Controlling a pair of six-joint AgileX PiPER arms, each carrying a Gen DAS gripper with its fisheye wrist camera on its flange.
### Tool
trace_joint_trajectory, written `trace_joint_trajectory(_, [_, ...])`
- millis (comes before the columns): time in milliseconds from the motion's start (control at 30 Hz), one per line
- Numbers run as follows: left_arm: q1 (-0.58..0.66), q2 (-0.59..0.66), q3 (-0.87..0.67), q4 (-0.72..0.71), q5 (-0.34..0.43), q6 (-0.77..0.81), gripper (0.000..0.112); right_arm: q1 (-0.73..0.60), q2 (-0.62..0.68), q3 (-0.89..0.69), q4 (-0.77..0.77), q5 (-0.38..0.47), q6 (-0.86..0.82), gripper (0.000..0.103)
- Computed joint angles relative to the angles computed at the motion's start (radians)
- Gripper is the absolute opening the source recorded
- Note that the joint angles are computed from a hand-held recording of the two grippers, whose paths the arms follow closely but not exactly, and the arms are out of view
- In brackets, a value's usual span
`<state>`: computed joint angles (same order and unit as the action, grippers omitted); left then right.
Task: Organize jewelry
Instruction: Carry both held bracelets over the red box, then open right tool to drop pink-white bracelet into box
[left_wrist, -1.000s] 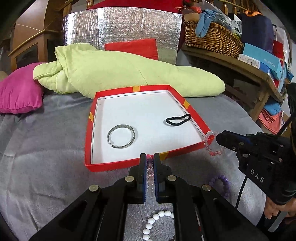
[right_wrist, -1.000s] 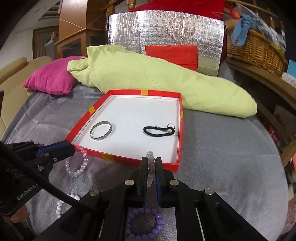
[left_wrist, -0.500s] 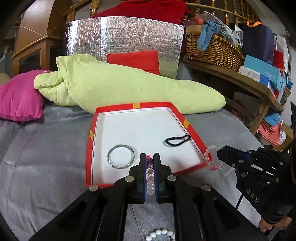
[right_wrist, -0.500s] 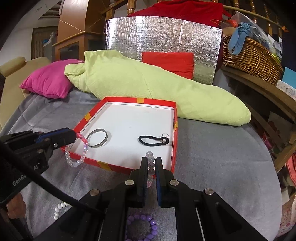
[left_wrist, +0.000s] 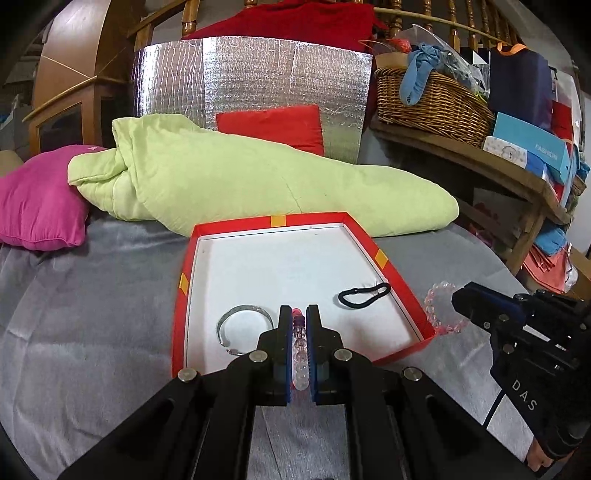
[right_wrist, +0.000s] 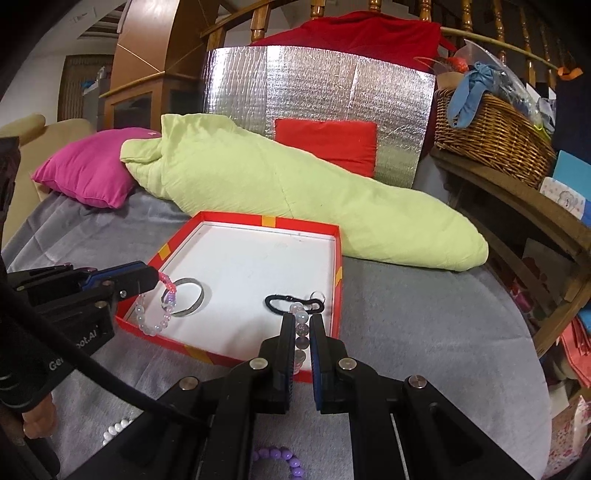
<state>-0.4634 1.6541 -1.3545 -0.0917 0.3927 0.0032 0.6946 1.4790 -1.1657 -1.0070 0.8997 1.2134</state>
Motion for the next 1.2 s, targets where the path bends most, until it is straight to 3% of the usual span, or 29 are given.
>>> trace_joint_trajectory(233, [0.001,0.034,-0.038,-0.048,0.010,0.032,0.007,-0.038,0.018,-0.034,-0.002,-0.012,-0.015,0.009])
trace_joint_trajectory(467, [0.008,0.072,-0.074,-0.194,0.015,0.159,0.007,-0.185,0.032,-0.086,0.162,-0.143,-0.118,0.009])
trace_joint_trajectory(633, [0.019,0.105,-0.105,-0.375,0.049,0.322,0.007,-0.312,0.067,-0.123,0.386,-0.298,-0.275,0.009])
trace_joint_trajectory(800, [0.018,0.145,-0.141,-0.441,0.098,0.375,0.007,-0.418,0.135,-0.168,0.739,-0.429,-0.553,0.009])
trace_joint_trajectory(967, [0.018,0.160,-0.152,-0.444,0.125,0.376,0.008,-0.477,0.216,-0.228,1.096,-0.440,-0.840,0.009])
trace_joint_trajectory(1200, [0.039,0.165,-0.144,-0.492,0.162,0.384,0.007,-0.499,0.279,-0.267,1.323,-0.440,-1.015,0.009])
